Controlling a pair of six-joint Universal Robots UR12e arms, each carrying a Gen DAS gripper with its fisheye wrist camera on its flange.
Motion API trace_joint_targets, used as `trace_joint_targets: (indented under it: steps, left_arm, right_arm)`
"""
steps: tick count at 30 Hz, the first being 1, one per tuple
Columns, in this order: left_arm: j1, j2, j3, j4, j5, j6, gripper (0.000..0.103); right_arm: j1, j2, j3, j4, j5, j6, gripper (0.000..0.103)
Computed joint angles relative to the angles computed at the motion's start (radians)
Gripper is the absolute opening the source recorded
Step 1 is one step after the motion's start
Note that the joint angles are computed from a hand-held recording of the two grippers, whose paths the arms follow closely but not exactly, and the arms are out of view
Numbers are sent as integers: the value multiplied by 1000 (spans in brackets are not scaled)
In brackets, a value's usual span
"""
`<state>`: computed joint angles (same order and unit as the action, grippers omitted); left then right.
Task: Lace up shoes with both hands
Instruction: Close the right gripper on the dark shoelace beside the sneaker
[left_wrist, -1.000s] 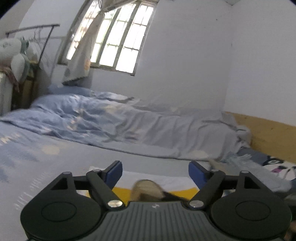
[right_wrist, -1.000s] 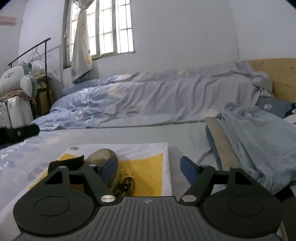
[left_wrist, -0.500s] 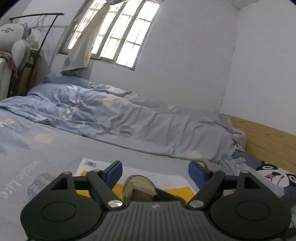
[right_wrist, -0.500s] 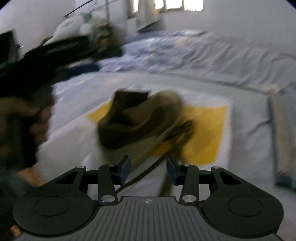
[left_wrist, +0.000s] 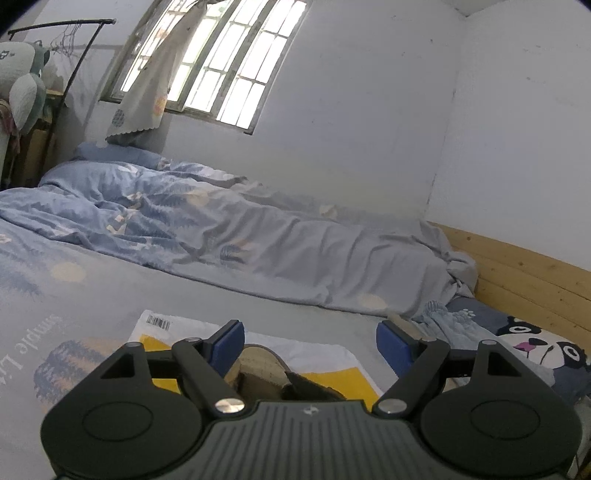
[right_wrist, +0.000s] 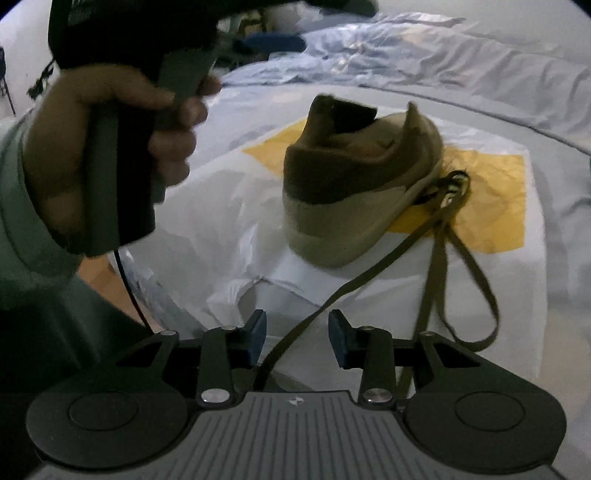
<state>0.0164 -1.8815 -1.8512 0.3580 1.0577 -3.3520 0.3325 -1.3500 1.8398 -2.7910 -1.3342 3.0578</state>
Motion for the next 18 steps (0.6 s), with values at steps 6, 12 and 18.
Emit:
trace_joint_targets:
  steps: [6, 12, 18]
  left_arm:
    - [9, 0, -1, 0, -19, -4, 79]
    - [30, 4, 1, -35, -52, -56, 78]
    - [65, 3, 1, -72, -179, -79, 77]
  right_arm:
    - [25, 25, -32, 73, -63, -64, 6]
    - [-31, 14, -14, -25, 37, 95, 4]
    - [-109, 5, 21, -238, 115, 325, 4]
